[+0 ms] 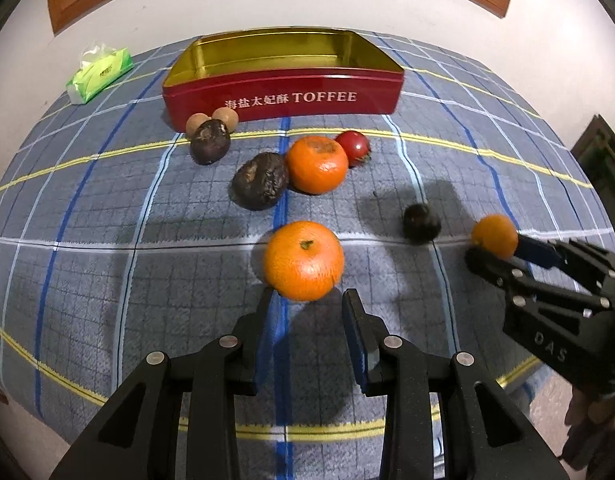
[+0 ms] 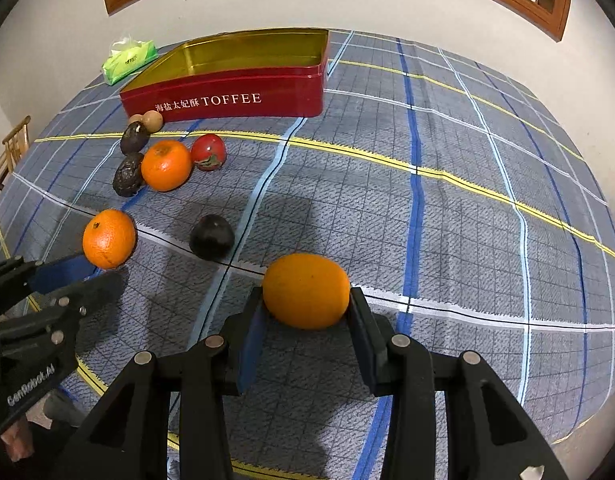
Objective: Organize fruits
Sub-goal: 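Lower the right tool onto the large orange and close its fingers, then close the left tool around the tangerine while the right tool holds the orange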
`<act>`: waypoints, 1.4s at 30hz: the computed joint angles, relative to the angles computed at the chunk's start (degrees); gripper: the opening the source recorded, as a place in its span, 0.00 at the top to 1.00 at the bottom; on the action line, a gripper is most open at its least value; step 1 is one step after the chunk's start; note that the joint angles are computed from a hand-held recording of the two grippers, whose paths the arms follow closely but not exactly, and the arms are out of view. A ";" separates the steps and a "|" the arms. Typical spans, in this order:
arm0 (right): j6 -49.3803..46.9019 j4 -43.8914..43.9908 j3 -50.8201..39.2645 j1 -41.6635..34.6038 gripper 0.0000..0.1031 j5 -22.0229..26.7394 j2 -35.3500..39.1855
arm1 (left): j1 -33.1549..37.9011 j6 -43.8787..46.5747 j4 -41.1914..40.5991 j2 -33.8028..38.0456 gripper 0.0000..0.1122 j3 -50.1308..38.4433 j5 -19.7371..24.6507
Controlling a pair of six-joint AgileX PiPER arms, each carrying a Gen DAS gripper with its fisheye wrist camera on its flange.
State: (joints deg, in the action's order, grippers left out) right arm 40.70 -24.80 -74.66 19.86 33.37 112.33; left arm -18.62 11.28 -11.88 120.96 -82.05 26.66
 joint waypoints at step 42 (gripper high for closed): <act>1.48 -1.52 -0.10 0.31 0.63 -0.18 0.32 | 0.29 0.28 -0.07 3.20 0.62 -4.94 0.17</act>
